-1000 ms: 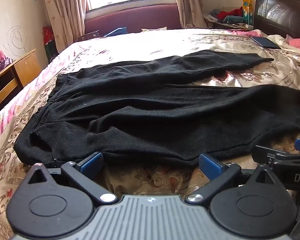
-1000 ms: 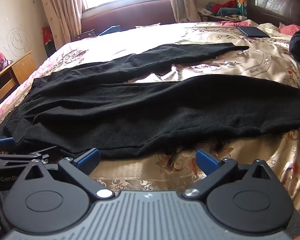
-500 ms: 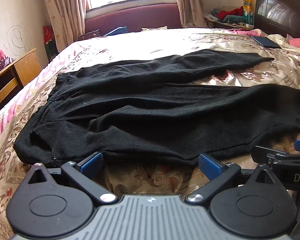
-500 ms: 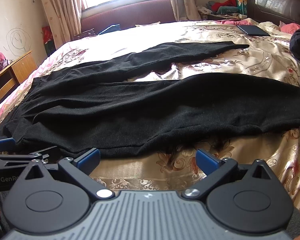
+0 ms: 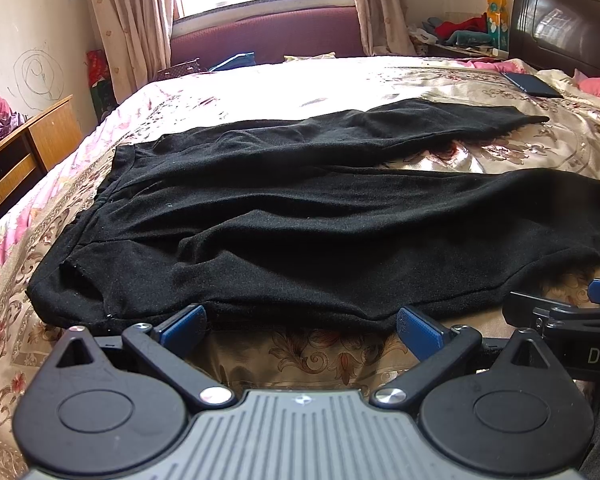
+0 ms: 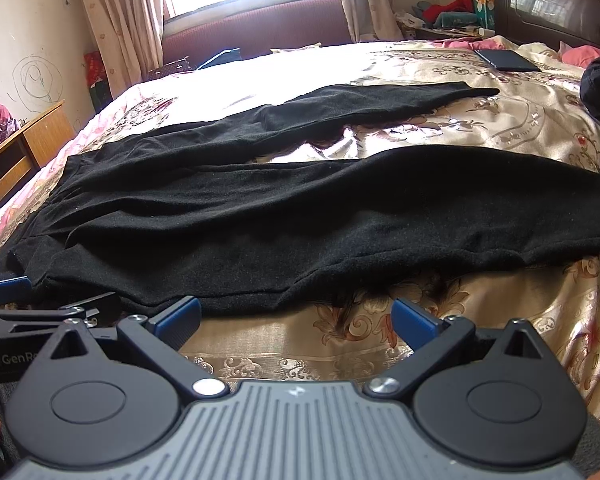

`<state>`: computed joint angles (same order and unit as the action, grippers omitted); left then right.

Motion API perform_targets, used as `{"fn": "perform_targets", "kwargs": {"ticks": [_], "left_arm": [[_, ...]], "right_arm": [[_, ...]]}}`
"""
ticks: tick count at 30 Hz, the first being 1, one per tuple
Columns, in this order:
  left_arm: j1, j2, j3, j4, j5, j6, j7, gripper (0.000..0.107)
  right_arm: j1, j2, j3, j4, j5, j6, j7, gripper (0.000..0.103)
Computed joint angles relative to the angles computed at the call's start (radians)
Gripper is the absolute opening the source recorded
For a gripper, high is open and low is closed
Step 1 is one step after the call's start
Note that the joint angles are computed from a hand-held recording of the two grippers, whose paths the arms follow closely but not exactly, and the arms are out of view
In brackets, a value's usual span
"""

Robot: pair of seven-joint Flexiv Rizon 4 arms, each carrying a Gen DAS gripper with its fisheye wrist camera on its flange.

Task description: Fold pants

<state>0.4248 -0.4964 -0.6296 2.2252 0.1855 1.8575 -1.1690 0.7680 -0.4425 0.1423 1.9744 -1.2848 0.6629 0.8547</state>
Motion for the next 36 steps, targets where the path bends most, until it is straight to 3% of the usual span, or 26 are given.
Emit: {"fn": "perform_targets", "kwargs": {"ticks": [36], "left_arm": [[-0.002,0.005,0.002,0.003,-0.001,-0.001,-0.011,0.103]], "right_arm": [[-0.005,0.002,0.000,0.001,-0.003,0.012,0.001,0.101]]}}
